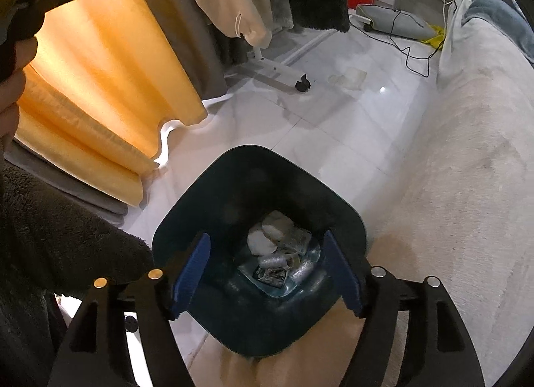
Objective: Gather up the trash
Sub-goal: 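Open the right tool over the bin to drop the brown tape roll, then move the left tool over the bed to the black curved plastic piece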
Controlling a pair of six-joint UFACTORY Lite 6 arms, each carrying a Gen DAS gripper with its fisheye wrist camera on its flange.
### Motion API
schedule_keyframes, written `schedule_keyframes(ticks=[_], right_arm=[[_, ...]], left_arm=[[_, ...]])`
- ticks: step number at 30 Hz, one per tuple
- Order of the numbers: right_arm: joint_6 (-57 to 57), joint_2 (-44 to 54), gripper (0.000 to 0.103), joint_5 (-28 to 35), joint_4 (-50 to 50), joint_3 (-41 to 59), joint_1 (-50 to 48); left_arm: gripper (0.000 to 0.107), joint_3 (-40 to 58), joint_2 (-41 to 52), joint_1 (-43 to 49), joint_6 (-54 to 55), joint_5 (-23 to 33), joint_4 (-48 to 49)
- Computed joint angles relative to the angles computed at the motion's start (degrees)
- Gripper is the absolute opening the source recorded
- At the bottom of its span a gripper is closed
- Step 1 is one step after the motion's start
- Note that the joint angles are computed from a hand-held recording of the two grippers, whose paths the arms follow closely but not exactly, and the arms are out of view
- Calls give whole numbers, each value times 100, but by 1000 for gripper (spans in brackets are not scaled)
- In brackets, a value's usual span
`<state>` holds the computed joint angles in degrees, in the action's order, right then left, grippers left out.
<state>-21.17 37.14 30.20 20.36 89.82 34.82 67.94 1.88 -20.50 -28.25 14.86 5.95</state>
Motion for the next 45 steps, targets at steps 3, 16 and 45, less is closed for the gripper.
schedule_keyframes(ticks=[3, 16, 45], right_arm=[[-54, -159, 73, -114, 48, -194, -50], [-2146, -2015, 73, -1103, 2118, -2035, -867], [-5950, -3824, 79, -394, 4462, -3541, -5828]], left_arm=[[67, 105, -18, -204, -953, 19, 986], [67, 1010, 393, -1282, -3761, 331, 3870], [77, 6321, 4688, -3363, -2664, 2246, 2092]])
